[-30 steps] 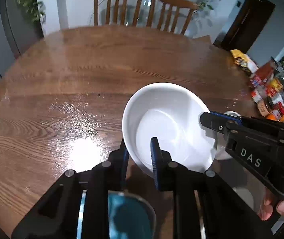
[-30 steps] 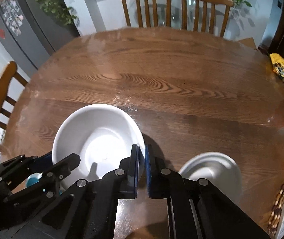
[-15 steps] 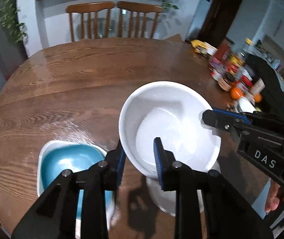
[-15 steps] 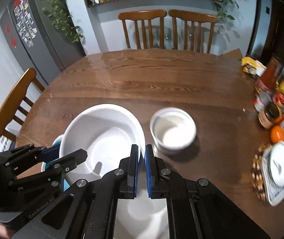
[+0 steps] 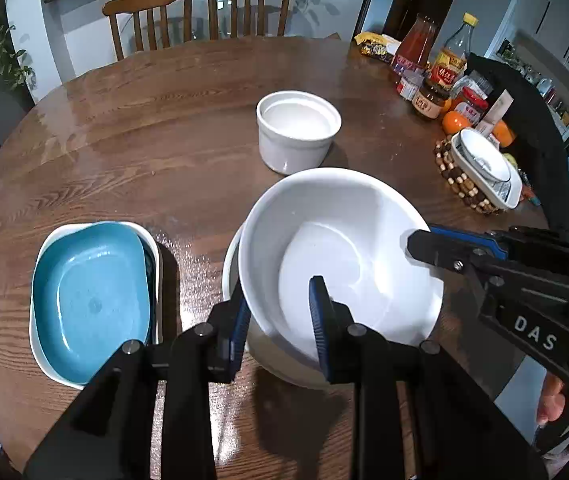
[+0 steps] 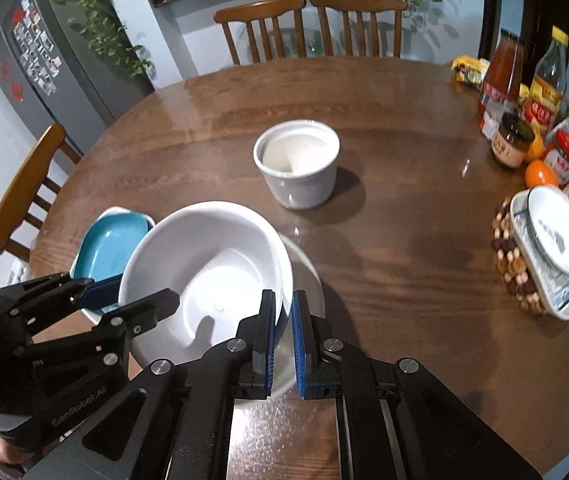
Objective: Organize plates and bowls
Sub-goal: 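Lower the medium white bowl into the large white bowl with both tools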
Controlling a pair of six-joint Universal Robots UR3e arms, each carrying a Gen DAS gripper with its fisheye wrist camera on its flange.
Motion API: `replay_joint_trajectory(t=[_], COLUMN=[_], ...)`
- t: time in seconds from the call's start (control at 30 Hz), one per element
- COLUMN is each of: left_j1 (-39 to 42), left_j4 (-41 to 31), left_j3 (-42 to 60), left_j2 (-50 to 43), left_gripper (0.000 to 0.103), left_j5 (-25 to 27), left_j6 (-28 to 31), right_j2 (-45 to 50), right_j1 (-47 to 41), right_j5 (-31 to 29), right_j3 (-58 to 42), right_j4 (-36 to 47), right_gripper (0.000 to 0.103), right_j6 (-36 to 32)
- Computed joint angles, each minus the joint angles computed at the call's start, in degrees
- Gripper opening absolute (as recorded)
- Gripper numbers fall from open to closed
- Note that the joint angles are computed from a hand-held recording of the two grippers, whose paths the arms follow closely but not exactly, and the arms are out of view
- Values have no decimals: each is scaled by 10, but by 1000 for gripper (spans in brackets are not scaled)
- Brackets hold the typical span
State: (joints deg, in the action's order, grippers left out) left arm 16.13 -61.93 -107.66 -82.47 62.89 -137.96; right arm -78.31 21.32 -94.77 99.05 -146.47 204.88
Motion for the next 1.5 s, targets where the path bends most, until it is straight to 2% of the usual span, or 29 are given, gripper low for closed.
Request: replay_joint_trajectory(t=[0.47, 1.5], left_j1=[-27, -67], left_j4=[50, 102], left_j3=[-24, -24], left_j2=[-20, -51], left_gripper=[25, 27], left_j5=[39, 90], left_j6=[-18, -25], right_j2=[10, 16], right_j1=[-6, -8], right_j5=[16, 11], right_j3=[18, 17], right_j4=[-12, -5], right_gripper=[10, 10], right_j6=[-10, -19])
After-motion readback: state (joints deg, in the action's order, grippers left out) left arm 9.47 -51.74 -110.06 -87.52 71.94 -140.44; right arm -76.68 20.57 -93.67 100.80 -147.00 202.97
